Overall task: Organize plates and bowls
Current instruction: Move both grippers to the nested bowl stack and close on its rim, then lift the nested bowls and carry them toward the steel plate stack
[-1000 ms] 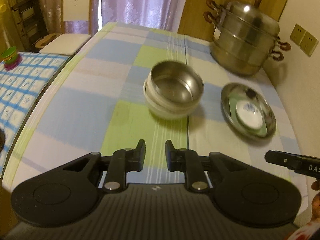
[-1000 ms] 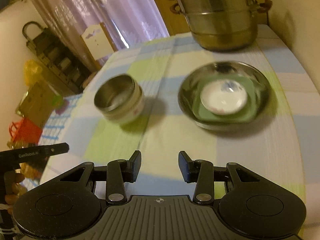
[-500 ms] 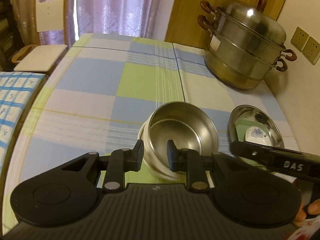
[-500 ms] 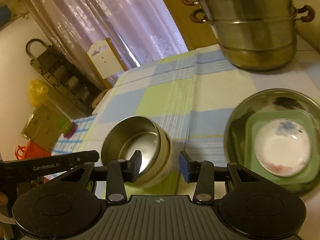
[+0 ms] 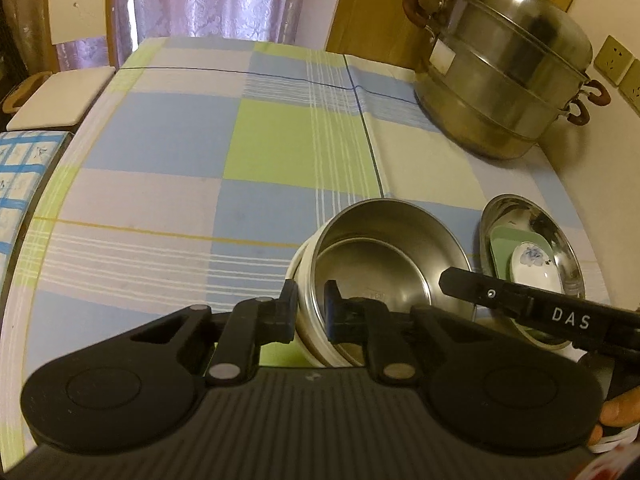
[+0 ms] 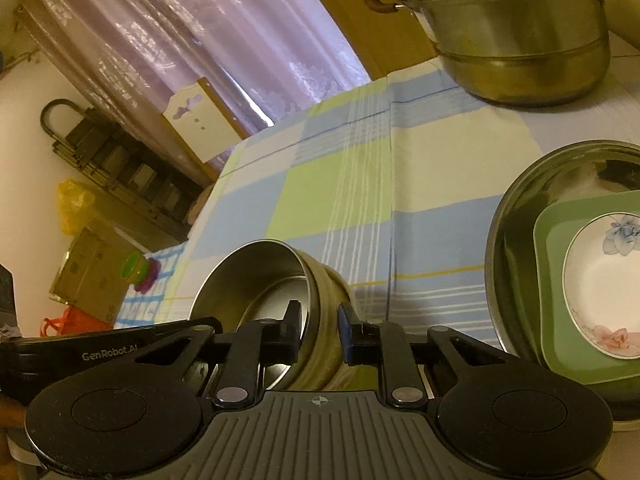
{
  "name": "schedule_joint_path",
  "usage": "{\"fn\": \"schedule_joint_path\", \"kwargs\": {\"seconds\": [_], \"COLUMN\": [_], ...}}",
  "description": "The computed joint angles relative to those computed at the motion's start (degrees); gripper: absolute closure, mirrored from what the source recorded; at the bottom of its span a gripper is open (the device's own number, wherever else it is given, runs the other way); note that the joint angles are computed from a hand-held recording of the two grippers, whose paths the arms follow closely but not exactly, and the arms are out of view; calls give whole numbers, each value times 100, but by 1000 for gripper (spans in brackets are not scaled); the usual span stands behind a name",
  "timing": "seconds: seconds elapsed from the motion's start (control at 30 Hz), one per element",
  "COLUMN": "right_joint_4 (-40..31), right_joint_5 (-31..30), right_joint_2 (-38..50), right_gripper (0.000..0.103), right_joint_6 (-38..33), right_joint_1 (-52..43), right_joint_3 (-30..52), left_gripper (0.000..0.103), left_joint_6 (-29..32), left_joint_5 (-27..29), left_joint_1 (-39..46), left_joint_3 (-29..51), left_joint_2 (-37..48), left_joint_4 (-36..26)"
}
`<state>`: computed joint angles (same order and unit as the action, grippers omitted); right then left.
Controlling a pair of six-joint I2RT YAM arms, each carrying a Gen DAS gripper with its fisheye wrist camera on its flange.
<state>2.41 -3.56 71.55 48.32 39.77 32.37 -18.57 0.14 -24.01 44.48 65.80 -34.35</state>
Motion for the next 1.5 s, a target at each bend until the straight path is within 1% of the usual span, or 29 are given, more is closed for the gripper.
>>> {"fn": "schedule_joint_path", "kwargs": {"seconds": [0.07, 0.17, 0.23, 0.27, 0.3, 0.33, 0.37, 0.4, 0.5, 0.67, 0.83, 0.87, 0.9, 1.2, 1.27, 1.5], "right_joint_4": [-114, -265, -607, -835, -1025, -1285, -1530, -1591, -1411, -1087, -875, -859, -846, -1366, -1459, -1747], "right_joint_5": [-106, -423, -448, -256, -88, 105, 266, 310, 69, -125, -453, -486, -515, -202, -161, -115], "right_joint_2": [39, 39, 90, 95, 120, 178, 270, 341, 534, 800, 995, 1014, 1040, 1133, 1129, 873], "right_gripper": [85, 86, 85, 84, 77, 71, 63, 61, 61, 61, 62, 63, 66, 76, 77, 79], "right_joint_6": [134, 448, 281, 143, 20, -102, -207, -224, -57, 228, 424, 461, 496, 518, 541, 729], "right_joint_1": [-74, -272, -297, -215, -134, -34, 36, 71, 13, -92, -240, -246, -248, -91, -70, -85], "right_joint_3": [75, 158, 403, 552, 686, 859, 1031, 1089, 1017, 938, 926, 930, 935, 1259, 1296, 1210], "left_gripper": [91, 91, 90, 87, 84, 78, 72, 71, 71, 71, 71, 72, 73, 74, 74, 74], "left_joint_6": [61, 117, 115, 90, 80, 78, 74, 63, 74, 132, 276, 289, 313, 437, 469, 372], "left_joint_5": [-34, -62, 11, -6, -52, -121, -163, -185, -52, 60, 333, 362, 373, 482, 421, 478], "left_joint_1": [-18, -34, 14, 20, 12, -10, -21, -25, 54, 61, 206, 225, 242, 306, 237, 77], "left_joint_3": [47, 118, 159, 169, 187, 200, 200, 211, 220, 164, 165, 179, 200, 175, 172, 215], "left_joint_2": [66, 186, 239, 236, 253, 280, 312, 367, 531, 731, 865, 895, 946, 929, 894, 827], "left_joint_4": [-10, -25, -84, -112, -139, -143, -118, -105, -51, 157, 293, 299, 289, 316, 313, 195]}}
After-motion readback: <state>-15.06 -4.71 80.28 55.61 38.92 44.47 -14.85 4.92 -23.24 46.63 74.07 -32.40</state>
